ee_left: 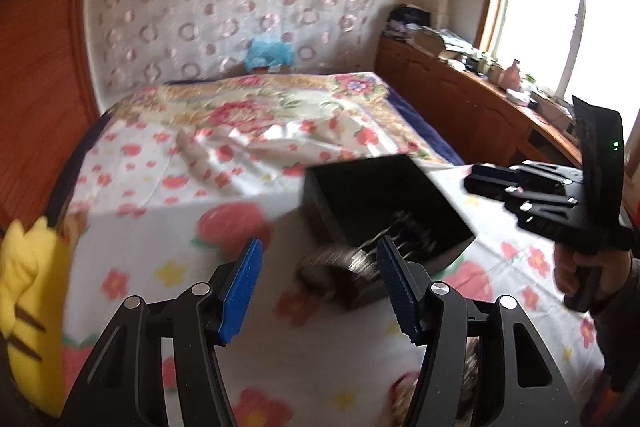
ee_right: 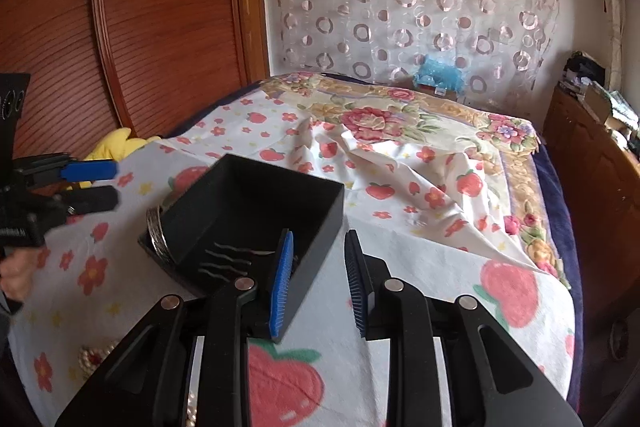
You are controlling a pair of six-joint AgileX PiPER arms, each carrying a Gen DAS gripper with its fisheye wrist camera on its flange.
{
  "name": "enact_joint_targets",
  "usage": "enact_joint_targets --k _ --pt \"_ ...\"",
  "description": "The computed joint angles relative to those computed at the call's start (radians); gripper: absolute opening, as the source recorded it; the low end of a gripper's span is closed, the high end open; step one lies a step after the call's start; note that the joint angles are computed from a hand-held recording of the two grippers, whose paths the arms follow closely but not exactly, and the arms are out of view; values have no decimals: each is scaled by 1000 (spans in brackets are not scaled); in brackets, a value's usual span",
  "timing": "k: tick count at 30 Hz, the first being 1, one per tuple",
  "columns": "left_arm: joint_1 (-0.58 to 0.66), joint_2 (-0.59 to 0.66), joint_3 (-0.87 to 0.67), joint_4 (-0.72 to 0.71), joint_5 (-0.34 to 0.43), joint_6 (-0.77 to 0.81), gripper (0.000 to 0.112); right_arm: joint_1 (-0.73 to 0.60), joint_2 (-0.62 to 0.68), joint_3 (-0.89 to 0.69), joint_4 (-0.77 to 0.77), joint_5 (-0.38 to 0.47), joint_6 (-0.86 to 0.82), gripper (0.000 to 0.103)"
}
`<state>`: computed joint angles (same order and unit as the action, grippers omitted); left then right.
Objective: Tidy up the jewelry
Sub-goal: 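Carry the bangle toward the black box while the right tool lowers the comb inside, then lower the bangle into the black box with the left tool while the right tool releases the comb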
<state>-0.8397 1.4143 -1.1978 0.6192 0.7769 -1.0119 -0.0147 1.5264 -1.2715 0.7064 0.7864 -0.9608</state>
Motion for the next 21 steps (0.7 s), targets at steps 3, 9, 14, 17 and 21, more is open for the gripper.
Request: enact_joint_targets --k 3,9,14,17,21 --pt "0 -52 62 12 11 -36 58 -10 -15 33 12 -8 -18 29" --pt "30 -30 61 -44 -34 10 58 -18 -22 45 27 -3 -16 30" --pt "62 53 -15 -113 -87 57 71 -28 -33 44 24 1 -3 30" --pt "91 108 -46 -183 -109 108 71 -41 -38 47 29 6 -7 30" --pt "149 139 -37 -325 -163 197 71 -55 -41 54 37 11 -19 30"
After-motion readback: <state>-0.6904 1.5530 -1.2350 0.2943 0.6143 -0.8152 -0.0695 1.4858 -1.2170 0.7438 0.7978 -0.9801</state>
